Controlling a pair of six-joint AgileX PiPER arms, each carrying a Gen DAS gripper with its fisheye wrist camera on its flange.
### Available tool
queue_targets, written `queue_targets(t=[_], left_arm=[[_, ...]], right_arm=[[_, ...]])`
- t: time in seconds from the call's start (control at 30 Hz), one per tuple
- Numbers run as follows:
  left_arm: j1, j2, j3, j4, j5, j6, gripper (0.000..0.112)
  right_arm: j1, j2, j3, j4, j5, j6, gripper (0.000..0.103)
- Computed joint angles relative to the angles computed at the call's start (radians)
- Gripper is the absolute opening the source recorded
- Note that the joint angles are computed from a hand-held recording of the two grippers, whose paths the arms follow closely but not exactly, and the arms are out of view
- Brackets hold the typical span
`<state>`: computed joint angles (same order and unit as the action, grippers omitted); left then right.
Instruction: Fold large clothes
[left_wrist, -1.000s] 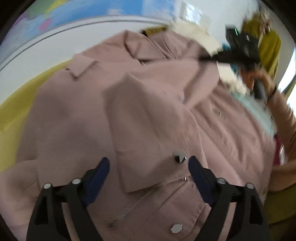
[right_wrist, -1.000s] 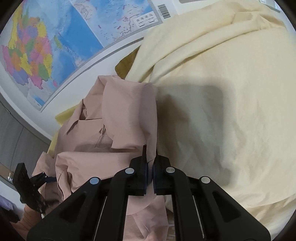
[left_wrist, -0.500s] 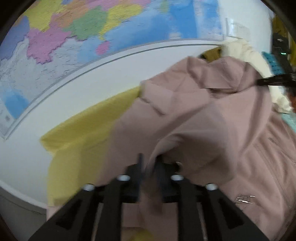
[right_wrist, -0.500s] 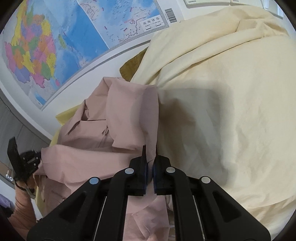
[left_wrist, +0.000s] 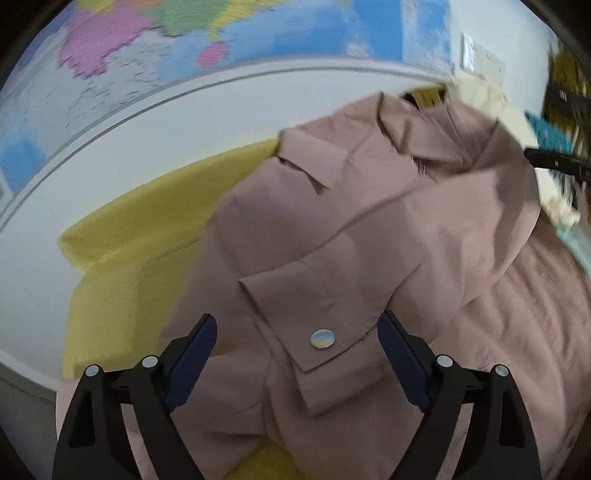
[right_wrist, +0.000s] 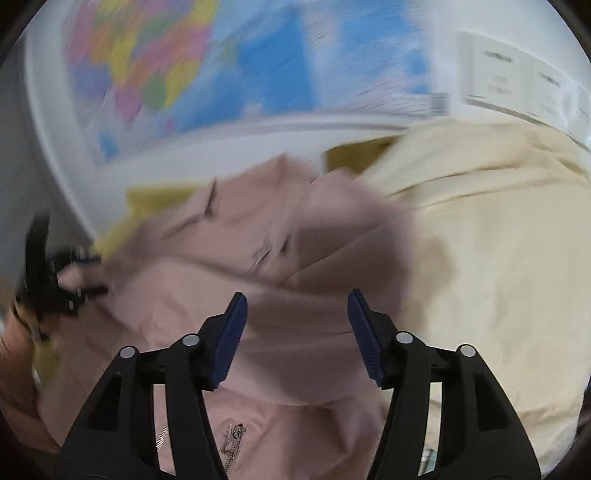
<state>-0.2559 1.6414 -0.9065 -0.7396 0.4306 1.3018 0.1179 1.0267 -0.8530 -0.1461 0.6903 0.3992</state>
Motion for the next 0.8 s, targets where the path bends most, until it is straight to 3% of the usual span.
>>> queue_targets(t=[0.07,0.13,0.17,0.2,0.23,0.3,0.33,0.47,0.53,0.57,0.67,0.8], left_arm=[[-0.038,0.019,-0.004,0.030,-0.037,-0.036,0.070],[-0.065,0.040,-0.016,0.064,-0.062,-0.088,0.040],[-0.079,0.052,-0.027,0.104,-0.085,-0.140,0.033],[-0.085,0.058,-0.029,0.118,-0.104,-0.163,0.018],[-0.088,0.065,-0.039,0.133,-0.122,-0.197,0.012],[-0.067,0.078,-0.072,0.110,-0.109,-0.218,0.007],[-0.056,0.083,-0.084,0.096,-0.112,-0.223,0.003],[-0.003,0.080,-0.093,0.030,-0.129,-0.204,0.008],[0.071,0.069,-0.108,-0.058,-0.035,-0.115,0.059],[0.101,0.059,-0.104,-0.105,-0.007,-0.067,0.063],[0.208,-0.029,-0.025,-0.263,0.003,0.152,0.064],[0.384,-0.105,0.044,-0.345,0.068,0.269,0.066]], right_arm=[[0.056,0.087,-0.014,-0.049,-0.009,0.037,0.057],[0.107,0.165,-0.033,-0.119,-0.018,0.085,0.057],[0.142,0.218,-0.052,-0.182,-0.012,0.122,0.057],[0.166,0.252,-0.065,-0.234,-0.004,0.158,0.054],[0.179,0.295,-0.083,-0.264,-0.002,0.173,0.048],[0.173,0.357,-0.114,-0.273,-0.007,0.162,0.000],[0.158,0.387,-0.141,-0.248,-0.004,0.144,0.002],[0.119,0.425,-0.185,-0.192,-0.050,0.117,0.001],[0.105,0.439,-0.207,-0.149,-0.038,0.104,0.006],[0.102,0.436,-0.209,-0.122,-0.040,0.091,0.012],[0.122,0.391,-0.201,-0.060,-0.049,0.050,0.043],[0.225,0.362,-0.215,-0.076,-0.036,0.071,0.055]])
